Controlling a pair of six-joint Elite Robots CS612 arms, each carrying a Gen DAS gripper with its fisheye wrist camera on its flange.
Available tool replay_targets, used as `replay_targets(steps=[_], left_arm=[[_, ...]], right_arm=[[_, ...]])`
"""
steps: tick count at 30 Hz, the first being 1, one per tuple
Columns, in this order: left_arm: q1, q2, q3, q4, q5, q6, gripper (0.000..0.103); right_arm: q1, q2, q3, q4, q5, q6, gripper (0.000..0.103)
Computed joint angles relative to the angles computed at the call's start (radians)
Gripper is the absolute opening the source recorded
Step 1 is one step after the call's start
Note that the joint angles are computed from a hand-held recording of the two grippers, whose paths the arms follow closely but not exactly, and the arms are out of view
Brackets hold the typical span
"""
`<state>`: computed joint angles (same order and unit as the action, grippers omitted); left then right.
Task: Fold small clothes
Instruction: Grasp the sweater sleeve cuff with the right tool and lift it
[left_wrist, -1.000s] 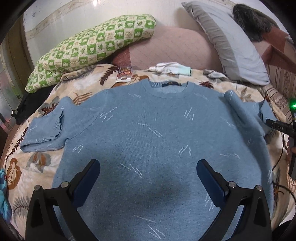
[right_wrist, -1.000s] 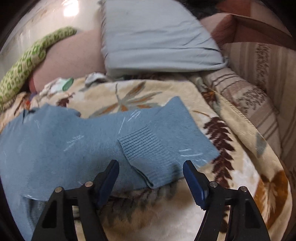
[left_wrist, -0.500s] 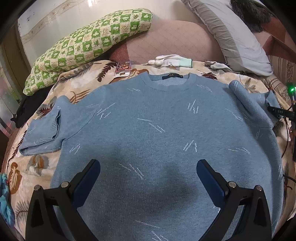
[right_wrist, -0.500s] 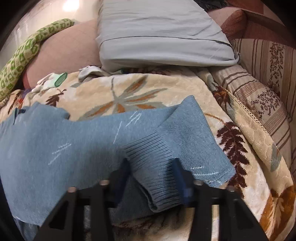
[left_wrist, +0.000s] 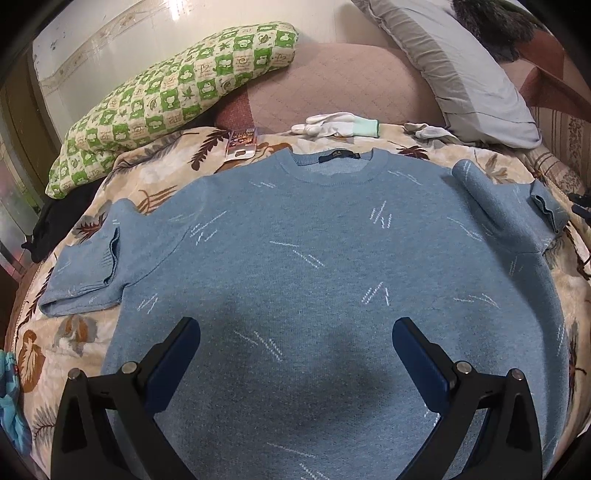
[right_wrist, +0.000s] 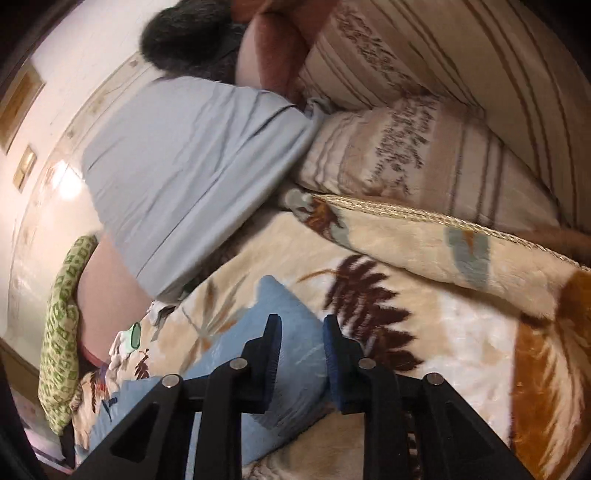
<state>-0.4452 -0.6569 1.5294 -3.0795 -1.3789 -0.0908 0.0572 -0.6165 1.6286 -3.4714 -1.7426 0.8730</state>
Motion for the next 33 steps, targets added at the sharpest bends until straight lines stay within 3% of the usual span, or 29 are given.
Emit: replay_targets(steps=[5,6,7,9,11,12,15,16,18,20,24,27,33], left_arm=[[0.001,0.002,-0.005,0.007,0.003,-0.005,0.103],[0.002,0.002,-0.005,0.009,0.004,-0.008,0.103],[0.002,0.003,-0.007,0.01,0.006,-0.011,0.103],[0.003,0.003,-0.007,0.011,0.008,-0.019,0.103],[0.005,0.002,-0.007,0.016,0.005,-0.025,0.103],[0.005,0.002,-0.007,0.018,0.004,-0.027,0.103],[0.004,0.002,-0.005,0.016,0.004,-0.018,0.103],[0.004,0.002,-0.004,0.015,0.004,-0.014,0.103],[0.004,0.003,-0.006,0.019,0.003,-0.013,0.103],[0.005,0.004,-0.009,0.025,0.001,-0.015,0.103],[0.009,0.005,-0.013,0.034,-0.002,-0.022,0.103],[0.011,0.005,-0.014,0.037,-0.004,-0.027,0.103],[0.009,0.004,-0.013,0.037,-0.007,-0.027,0.103]], right_arm=[[0.006,-0.017,-0.029,0.103,0.13,-0.171,0.031],[0.015,-0.018,-0.042,0.141,0.133,-0.221,0.039],[0.025,-0.018,-0.058,0.189,0.126,-0.271,0.06],[0.052,-0.01,-0.091,0.258,0.083,-0.364,0.073],[0.077,0.002,-0.124,0.324,0.013,-0.45,0.073],[0.094,0.013,-0.155,0.383,-0.058,-0.484,0.073],[0.111,0.044,-0.207,0.449,-0.163,-0.528,0.073],[0.113,0.055,-0.222,0.47,-0.204,-0.515,0.073],[0.104,0.065,-0.229,0.483,-0.191,-0.49,0.072],[0.098,0.074,-0.234,0.471,-0.206,-0.477,0.065],[0.081,0.059,-0.201,0.428,-0.212,-0.346,0.016],[0.046,0.03,-0.138,0.383,-0.105,-0.193,0.012],[-0.004,0.035,-0.075,0.127,0.138,-0.01,0.008]])
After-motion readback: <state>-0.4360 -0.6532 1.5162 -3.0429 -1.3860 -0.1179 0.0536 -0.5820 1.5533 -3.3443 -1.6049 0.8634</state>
